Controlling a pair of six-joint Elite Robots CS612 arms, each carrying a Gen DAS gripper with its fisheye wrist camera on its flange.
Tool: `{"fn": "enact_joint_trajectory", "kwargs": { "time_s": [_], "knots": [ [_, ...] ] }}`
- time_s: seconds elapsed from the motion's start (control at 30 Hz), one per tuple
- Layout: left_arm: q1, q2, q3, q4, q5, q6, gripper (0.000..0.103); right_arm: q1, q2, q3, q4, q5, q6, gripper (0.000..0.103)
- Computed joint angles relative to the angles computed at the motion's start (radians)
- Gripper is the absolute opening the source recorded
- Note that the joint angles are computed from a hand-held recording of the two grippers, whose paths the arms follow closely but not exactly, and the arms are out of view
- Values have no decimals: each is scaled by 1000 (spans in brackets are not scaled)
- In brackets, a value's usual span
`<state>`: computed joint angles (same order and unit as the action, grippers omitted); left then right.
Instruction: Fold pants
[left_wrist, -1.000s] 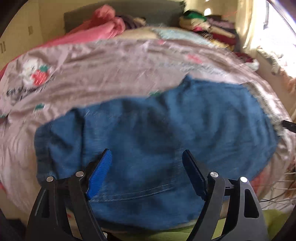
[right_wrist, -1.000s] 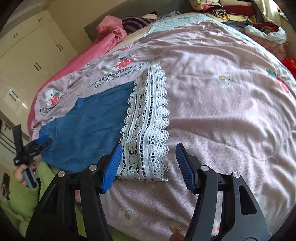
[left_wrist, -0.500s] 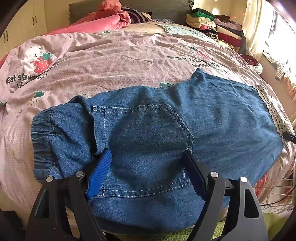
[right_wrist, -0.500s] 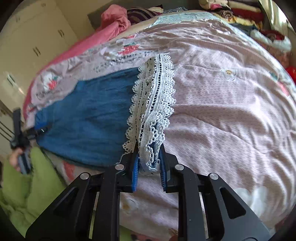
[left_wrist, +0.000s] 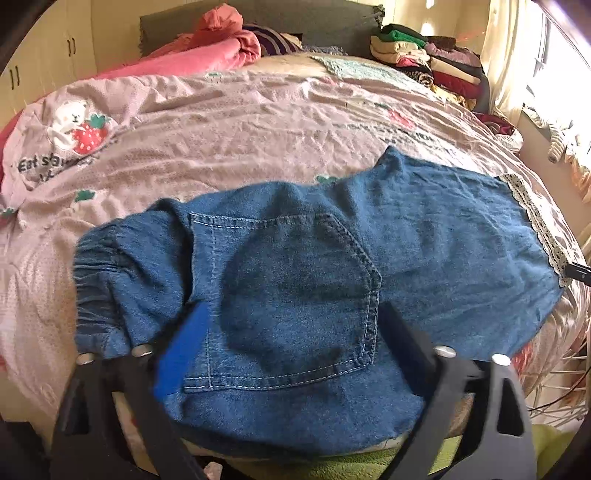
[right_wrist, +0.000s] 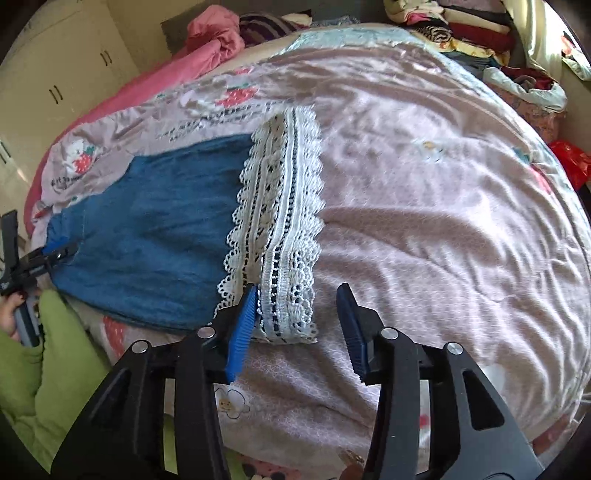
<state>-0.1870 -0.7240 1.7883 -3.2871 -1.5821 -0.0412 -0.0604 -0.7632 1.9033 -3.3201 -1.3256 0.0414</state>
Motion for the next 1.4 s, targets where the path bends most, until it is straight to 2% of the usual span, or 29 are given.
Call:
{"fn": "enact_joint_trajectory", "kwargs": {
  "time_s": [0.27, 0.33, 0.43, 0.53, 0.73, 0.93, 1.07, 1.2, 1.4],
  "knots": [
    [-13, -26, 29, -54, -3, 17, 96, 13, -15, 16, -116, -11, -7, 49],
    [-17, -33, 36, -68, -10, 22, 96, 22, -16, 15, -132, -3, -24, 54],
    [-23, -39, 41, -78, -19, 26, 96, 36, -10, 2, -142, 22, -42, 56],
    [-33, -42, 37, -71, -31, 27, 96, 54, 4, -21, -131, 59, -61, 58],
    [-66, -30, 10, -36, -53, 74, 96, 99, 37, -82, -74, 81, -129, 58],
    [-104, 2, -55, 67, -85, 155, 96, 130, 68, -136, -11, 32, -170, 59],
    [-128, 28, -91, 129, -16, 205, 96, 129, 84, -156, 69, -5, -145, 59],
    [-120, 47, -108, 146, -38, 207, 99, 118, 93, -155, 59, 33, -121, 60],
    [-115, 38, -96, 121, -51, 189, 98, 100, 73, -129, 10, 93, -80, 64]
  ]
}}
